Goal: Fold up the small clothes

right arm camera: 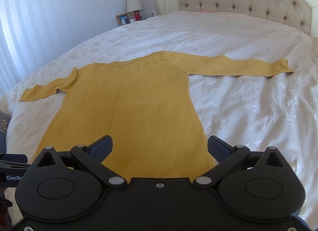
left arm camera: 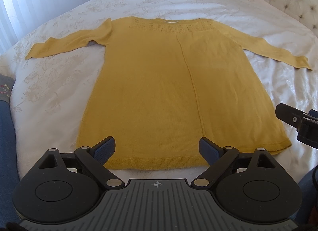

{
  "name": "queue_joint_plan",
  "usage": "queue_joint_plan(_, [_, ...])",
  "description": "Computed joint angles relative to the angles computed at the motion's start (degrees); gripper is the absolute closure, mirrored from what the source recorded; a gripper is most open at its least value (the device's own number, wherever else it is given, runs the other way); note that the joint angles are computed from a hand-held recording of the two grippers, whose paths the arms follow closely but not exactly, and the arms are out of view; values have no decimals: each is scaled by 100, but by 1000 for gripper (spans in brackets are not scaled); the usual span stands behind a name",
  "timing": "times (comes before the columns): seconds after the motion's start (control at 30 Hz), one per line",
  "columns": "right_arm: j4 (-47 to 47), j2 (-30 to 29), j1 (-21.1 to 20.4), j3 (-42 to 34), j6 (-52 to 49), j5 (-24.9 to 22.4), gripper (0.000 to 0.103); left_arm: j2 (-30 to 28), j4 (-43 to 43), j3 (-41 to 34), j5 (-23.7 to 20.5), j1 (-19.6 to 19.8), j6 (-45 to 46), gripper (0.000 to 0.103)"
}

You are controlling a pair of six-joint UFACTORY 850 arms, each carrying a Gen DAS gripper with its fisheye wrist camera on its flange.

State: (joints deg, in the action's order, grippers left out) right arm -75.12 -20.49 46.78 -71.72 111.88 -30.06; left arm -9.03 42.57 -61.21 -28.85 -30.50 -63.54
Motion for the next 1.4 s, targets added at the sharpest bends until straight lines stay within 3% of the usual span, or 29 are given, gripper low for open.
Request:
queue_joint_plan(1.23, [37, -25, -40, 29, 101, 158, 1, 5, -150, 100, 286, 256, 93, 13])
queue_joint_plan(1.3, [2, -16, -52, 48, 203, 212, 1, -45, -305, 53, 322, 313, 252, 17])
queue_joint_plan(1.4, [186, -28, -125, 13, 87, 360, 2, -161, -677, -72, 401, 415, 695, 32])
